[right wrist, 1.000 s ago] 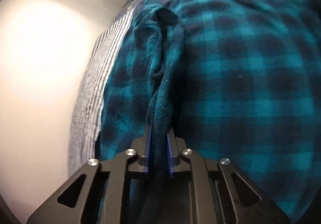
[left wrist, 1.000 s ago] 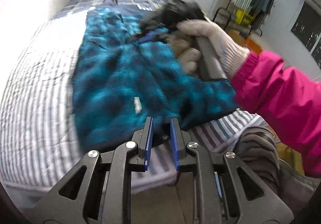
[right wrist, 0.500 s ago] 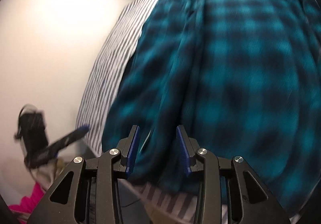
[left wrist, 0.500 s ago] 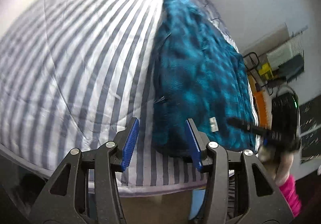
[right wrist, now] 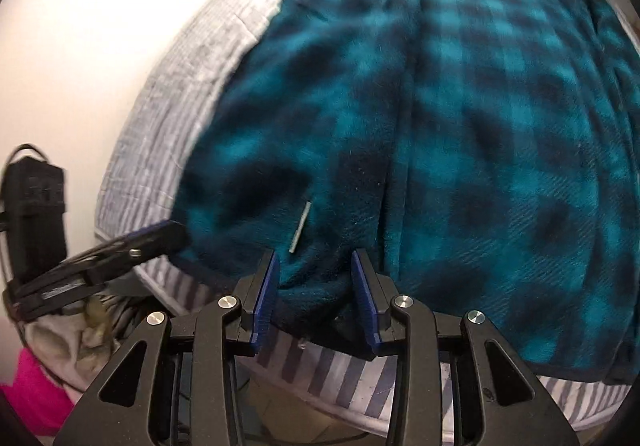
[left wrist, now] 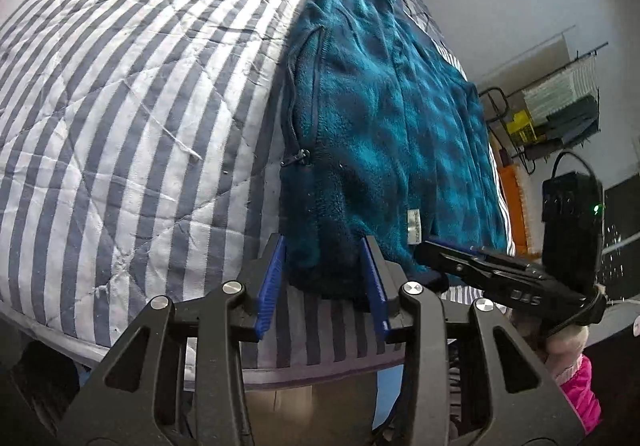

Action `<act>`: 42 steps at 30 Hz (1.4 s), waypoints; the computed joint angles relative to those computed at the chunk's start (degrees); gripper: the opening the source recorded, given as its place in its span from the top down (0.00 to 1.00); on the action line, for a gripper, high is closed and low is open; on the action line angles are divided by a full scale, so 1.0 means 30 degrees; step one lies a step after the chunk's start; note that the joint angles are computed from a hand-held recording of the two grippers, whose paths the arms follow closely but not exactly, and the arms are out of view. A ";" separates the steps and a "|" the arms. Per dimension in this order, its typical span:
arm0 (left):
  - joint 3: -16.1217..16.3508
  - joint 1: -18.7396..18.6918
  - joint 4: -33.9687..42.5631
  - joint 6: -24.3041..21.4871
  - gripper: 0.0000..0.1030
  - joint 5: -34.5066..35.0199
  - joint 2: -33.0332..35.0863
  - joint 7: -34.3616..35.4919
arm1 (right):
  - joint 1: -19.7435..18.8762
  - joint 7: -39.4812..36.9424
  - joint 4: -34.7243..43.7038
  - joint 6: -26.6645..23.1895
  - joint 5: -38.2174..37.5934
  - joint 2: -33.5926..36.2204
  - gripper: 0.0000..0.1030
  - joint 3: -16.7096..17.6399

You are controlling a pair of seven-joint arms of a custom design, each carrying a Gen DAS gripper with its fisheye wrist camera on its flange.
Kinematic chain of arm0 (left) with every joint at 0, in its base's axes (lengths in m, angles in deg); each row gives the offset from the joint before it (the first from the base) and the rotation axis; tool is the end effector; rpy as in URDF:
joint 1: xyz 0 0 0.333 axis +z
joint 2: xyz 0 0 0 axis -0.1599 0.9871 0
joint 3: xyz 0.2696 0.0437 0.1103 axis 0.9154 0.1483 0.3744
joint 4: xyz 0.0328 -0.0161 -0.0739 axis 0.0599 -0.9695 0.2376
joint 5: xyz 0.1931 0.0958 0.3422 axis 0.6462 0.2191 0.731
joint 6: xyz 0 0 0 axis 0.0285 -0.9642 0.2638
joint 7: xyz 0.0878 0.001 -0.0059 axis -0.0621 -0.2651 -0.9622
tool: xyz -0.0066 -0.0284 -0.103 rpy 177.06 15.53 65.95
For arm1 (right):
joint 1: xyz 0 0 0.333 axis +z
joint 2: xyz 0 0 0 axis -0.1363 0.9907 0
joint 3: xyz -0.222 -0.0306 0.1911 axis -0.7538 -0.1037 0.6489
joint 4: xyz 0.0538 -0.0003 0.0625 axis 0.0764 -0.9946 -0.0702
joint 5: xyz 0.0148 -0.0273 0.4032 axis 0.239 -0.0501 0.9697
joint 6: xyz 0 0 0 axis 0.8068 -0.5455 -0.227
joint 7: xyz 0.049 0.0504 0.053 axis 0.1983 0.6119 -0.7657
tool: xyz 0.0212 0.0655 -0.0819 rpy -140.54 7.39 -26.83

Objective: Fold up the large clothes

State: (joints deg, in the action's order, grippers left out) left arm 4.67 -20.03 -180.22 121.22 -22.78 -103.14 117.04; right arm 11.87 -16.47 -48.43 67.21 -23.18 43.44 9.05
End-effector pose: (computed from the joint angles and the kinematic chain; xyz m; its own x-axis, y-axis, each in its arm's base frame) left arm 0.3971 -0.1341 0.4686 0.4118 -0.7044 0.5781 -0.7044 -0.6485 -0.2885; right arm 0.4949 0.2518 0.5191 0.6313 -0.6724 -0.3865 -0.7731 -0.5854 -0.2443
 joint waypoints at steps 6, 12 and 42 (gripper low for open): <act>0.0720 -0.0386 -0.0525 0.0388 0.61 -0.1025 -0.0401 0.0451 | -0.0508 -0.1405 0.0587 -0.1053 0.0954 -0.0008 1.00 -0.0430; 0.1082 -0.0744 -0.0417 0.0899 0.61 -0.1914 0.0297 0.1082 | -0.1253 -0.1284 0.0479 -0.1463 0.3145 0.0000 0.89 -0.1030; -0.4012 0.3052 0.1876 -0.4558 0.75 0.9436 -0.2384 -0.6214 | -0.0408 -0.3094 -0.4834 0.3785 0.2333 -0.5011 0.64 -0.2036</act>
